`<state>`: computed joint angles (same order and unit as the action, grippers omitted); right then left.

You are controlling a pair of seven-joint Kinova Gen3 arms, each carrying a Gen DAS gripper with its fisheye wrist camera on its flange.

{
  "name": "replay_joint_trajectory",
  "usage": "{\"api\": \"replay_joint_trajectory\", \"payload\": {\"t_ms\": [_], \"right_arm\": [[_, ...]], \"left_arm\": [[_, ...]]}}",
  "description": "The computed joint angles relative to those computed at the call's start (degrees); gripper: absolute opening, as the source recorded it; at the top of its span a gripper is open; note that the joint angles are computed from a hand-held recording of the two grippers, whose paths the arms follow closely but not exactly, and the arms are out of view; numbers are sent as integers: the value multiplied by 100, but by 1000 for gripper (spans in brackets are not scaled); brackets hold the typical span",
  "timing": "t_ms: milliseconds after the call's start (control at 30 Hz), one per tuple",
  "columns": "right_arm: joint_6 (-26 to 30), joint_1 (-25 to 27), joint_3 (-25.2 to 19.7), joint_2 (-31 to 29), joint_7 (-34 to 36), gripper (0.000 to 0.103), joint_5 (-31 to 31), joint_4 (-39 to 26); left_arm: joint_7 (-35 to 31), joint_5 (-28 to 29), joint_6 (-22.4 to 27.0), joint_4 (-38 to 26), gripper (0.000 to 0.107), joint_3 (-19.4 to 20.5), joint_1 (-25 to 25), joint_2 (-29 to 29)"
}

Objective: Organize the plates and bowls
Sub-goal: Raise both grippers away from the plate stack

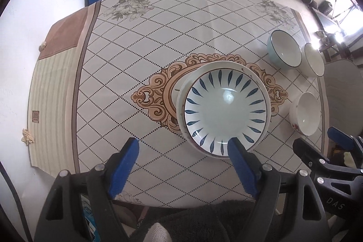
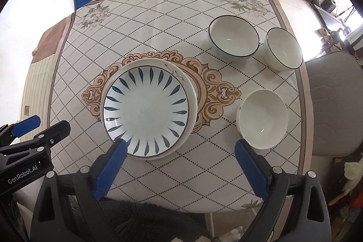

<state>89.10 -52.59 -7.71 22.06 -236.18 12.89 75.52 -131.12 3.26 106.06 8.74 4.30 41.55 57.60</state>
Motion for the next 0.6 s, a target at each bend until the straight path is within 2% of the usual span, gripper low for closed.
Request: {"api": "replay_joint_trajectory", "payload": {"t_ms": [200, 267, 400, 500, 600], "right_arm": [[1080, -363, 146, 517, -185, 98, 107, -1361], [1506, -436, 221, 747, -120, 98, 84, -1874], [1975, -594, 395, 1035, -113, 97, 70, -2503], [2095, -722, 506, 1095, -231, 98, 102, -2649], [1802, -1005, 614, 879, -737, 98, 373, -2229]], "left_arm": [[-406, 192, -181, 483, 80, 173, -328, -413], [-489, 253, -100, 424, 80, 231, -416, -424], [-612, 381, 63, 252, 80, 285, -528, -382], [-640, 451, 211, 45, 80, 292, -554, -297], [-791, 525, -239, 703, 80, 287, -582, -609]]}}
